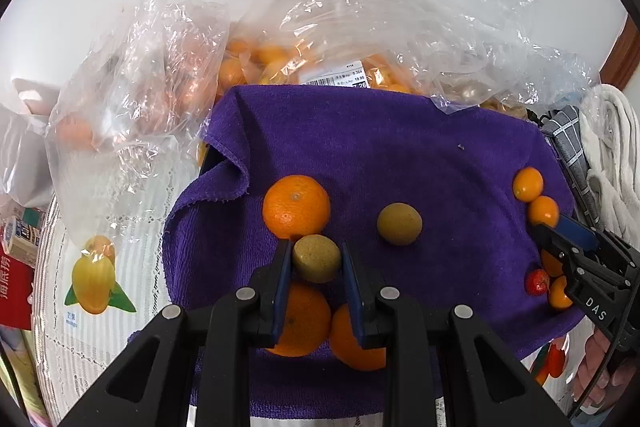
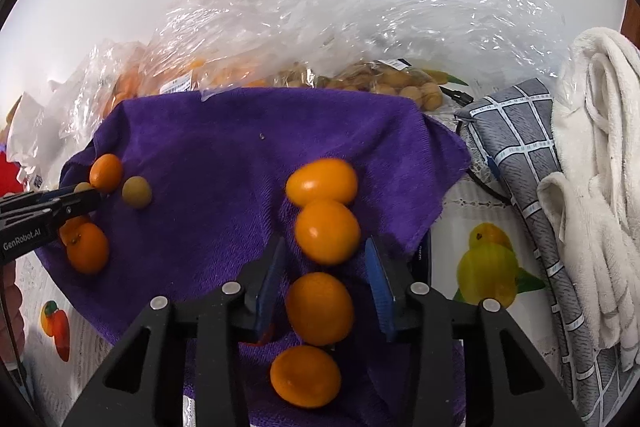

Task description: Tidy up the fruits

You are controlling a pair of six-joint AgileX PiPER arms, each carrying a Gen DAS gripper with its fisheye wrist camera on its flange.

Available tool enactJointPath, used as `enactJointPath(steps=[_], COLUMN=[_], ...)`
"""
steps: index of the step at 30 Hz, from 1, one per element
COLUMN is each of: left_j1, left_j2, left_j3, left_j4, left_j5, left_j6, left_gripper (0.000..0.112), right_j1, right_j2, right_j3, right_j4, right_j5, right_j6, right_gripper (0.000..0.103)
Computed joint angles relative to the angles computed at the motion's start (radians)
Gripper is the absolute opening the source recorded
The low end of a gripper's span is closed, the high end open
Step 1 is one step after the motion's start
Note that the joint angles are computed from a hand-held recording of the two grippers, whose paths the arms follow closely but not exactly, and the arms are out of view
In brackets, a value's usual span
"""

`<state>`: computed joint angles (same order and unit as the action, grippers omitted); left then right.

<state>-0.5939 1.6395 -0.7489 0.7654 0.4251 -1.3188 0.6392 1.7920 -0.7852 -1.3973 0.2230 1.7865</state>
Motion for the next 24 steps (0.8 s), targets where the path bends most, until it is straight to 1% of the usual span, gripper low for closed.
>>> enactJointPath(steps=[4,7,11,13,15,17,19,21,23,24], left_j1=[0.011,0.014,0.020,0.024,0.022,0.008,-0.023,-0.052,-0.085,-0.118], left_j2=[0.007,0.002,-0.014,-0.037,-0.064,-0.093,-0.128,-0.164,-0.213,-0.238], left_j3=[-0.014,-0.025,-0.037,-0.038,-0.033,-0.035,-0.040,-0.039,-0.039,-0.042], left_j4=[-0.038,-0.091,-0.142,-0.172,-0.180,-0.174,-0.155,-0.146,-0.159,-0.147], left_j5=[0.000,0.019,0.040,0.045,0.050,0.071,0.112,0.138,0.181,0.219], left_j6=[0.051,0.110,0.168,0.203,0.216,0.213,0.192,0.173,0.175,0.153], left_gripper=[0.024,0.030,0.032,0.034,0.042,0.043,0.043,0.044,0.045,0.046], right_j1=[0.010,0.014,0.019,0.031,0.044,0.057,0.084,0.125,0.167,0.190], right_j2=[0.003,0.001,-0.012,-0.025,-0.049,-0.081,-0.114,-0.158,-0.209,-0.238], right_j3=[-0.002,-0.004,0.001,0.003,0.010,0.021,0.030,0.040,0.052,0.060], right_j4=[0.022,0.069,0.102,0.131,0.180,0.238,0.285,0.335,0.398,0.422], right_j5=[0.003,0.004,0.013,0.039,0.065,0.083,0.119,0.178,0.237,0.262], right_j6=[-0.019,-0.068,-0.088,-0.109,-0.141,-0.168,-0.188,-0.211,-0.242,-0.249], right_gripper=[0.044,0.045,0.045,0.045,0.045,0.045,0.045,0.045,0.045,0.045])
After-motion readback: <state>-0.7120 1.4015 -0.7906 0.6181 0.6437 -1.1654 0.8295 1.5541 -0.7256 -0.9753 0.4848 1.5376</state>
